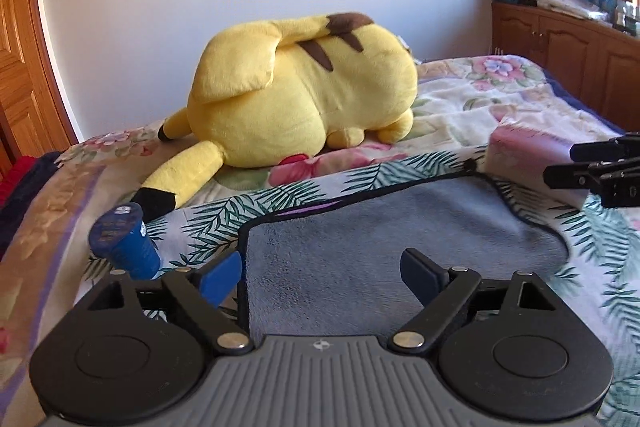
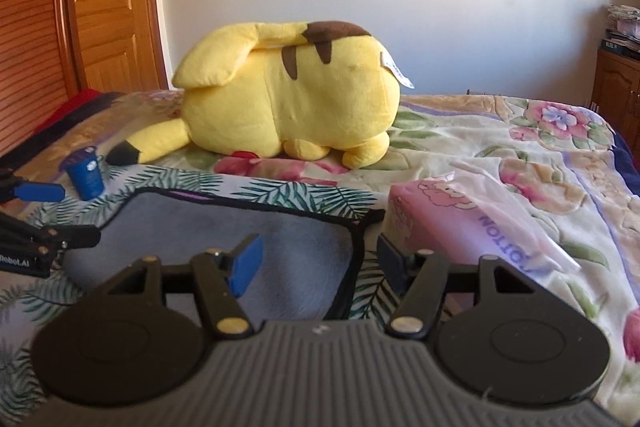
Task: Fold towel
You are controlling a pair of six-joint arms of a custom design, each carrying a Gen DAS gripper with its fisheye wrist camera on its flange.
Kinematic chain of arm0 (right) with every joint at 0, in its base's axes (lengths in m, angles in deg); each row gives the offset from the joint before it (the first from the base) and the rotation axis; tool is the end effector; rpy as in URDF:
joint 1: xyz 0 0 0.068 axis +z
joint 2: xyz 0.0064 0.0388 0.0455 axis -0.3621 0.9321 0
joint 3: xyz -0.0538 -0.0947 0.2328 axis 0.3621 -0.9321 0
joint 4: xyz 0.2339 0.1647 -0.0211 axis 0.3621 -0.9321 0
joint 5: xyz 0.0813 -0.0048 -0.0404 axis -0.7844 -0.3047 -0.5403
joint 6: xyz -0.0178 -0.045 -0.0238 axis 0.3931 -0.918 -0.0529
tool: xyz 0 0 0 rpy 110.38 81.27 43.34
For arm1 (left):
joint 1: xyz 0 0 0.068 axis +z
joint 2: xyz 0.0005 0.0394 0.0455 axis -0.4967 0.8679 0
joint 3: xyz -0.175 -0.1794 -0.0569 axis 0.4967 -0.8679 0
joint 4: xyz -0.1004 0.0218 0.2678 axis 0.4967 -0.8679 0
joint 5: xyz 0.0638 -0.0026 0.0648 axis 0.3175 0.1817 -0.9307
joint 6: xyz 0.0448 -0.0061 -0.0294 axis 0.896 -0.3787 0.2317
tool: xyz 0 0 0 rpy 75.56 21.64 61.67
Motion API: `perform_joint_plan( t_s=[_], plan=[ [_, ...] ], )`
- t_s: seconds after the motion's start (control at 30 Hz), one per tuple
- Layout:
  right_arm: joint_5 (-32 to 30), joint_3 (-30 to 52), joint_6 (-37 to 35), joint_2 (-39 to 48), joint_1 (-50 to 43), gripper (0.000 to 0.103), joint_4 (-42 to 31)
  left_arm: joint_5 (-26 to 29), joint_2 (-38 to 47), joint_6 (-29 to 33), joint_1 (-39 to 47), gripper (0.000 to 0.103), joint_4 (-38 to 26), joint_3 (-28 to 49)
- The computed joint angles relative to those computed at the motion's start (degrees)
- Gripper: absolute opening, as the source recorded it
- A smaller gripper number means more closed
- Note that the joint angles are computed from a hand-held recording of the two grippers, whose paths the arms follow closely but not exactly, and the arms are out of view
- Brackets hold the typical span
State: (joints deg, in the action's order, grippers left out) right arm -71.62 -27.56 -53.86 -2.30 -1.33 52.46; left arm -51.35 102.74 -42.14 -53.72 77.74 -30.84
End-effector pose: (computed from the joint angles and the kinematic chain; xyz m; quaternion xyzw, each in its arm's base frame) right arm 0.2496 0.0807 0.1507 0.0017 0.8616 0.0271 0.5068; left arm 0.3245 -0.1435 0.1699 0.2457 0.8497 -0.0569 0.4630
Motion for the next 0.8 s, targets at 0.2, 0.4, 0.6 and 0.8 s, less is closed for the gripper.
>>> perform_joint_plan(
  t_s=[0.2,0.4,0.6,0.8],
  plan=[
    [3.4,-1.0,1.8,-11.6,4.5,0.064,-10.2,-1.0,-9.5,-1.2,-1.7,0.073,-5.9,-3.0],
    [7.8,-0.9,4.1,-21.2,10.2,0.064,-19.8,-2.8,-18.2,-1.5,-3.9,0.074,-11.7,-5.3],
    [13.6,-1.2,8.3,-29.4,16.9,0.064,-28.4,-3.9,-25.9,-3.8,-5.4,0.075,-16.8,-7.2],
    [20.2,-0.2,13.0,-35.5,23.9,0.064,-36.9,-5.6,-33.4,-5.4,-7.8,0.076,-22.1,-8.2]
  ],
)
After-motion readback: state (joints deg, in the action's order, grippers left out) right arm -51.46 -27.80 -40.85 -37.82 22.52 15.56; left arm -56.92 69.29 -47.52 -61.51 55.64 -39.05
